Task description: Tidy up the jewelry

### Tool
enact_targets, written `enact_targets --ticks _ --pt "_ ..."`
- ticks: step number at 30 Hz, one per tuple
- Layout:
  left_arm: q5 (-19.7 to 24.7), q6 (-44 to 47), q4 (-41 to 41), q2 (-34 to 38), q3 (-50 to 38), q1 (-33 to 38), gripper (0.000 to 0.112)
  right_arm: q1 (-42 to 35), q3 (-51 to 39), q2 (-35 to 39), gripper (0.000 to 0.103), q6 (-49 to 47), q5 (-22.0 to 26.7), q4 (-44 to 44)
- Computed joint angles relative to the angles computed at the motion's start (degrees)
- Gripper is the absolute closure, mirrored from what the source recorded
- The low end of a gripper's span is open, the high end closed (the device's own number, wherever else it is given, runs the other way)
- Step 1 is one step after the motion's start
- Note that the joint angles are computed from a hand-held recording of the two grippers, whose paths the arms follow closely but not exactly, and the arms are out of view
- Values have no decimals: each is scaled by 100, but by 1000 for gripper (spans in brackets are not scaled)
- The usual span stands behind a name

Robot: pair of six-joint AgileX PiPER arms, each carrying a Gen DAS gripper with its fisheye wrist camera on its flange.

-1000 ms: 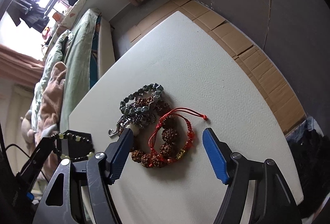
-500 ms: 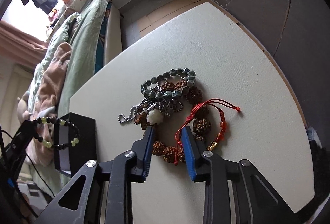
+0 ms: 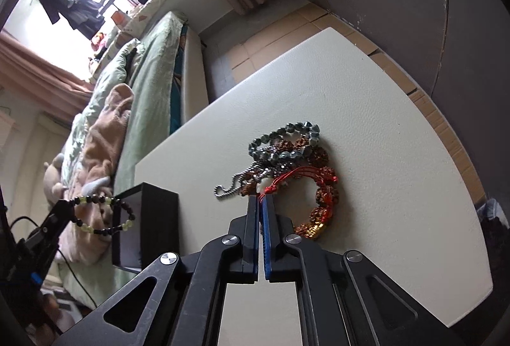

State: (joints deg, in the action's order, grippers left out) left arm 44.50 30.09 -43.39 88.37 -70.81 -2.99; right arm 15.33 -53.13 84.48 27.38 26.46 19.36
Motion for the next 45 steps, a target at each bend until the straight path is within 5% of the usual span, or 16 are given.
enact_targets --ticks 11,13,15,17,24,27,29,31,34,39,45 --pt "164 63 -110 74 -67 495 103 741 -228 97 100 -1741 -865 1944" --pt "287 -134 60 179 -193 570 92 914 -379 253 100 -2234 -969 2469" --pt "381 -179 24 277 -270 703 44 1084 -524 393 100 -2593 -1051 2832" --pt "253 -198 -55 225 -225 841 31 1247 -690 545 100 -2920 -1121 3122" --pt "283 -167 -21 283 -416 1225 31 1684 -1413 1201 99 -2778 -1142 2860" --pt "322 -164 -50 348 -463 1328 31 1699 -1937 1622 94 -2054 -653 2137" --pt "311 -147 -42 361 -469 1351 31 1679 -2058 1755 63 -1802 -423 1923" --pt "313 -140 -38 355 -473 1347 31 1696 -1828 1599 51 -1435 -647 1625" --pt "308 -153 -40 323 -457 1287 31 1530 -1526 1294 50 -1697 -705 1880" --pt "260 -203 71 221 -426 992 31 1291 -921 649 43 -402 -821 601" --pt "189 -315 381 143 -524 477 30 830 -425 179 43 63 -714 218"
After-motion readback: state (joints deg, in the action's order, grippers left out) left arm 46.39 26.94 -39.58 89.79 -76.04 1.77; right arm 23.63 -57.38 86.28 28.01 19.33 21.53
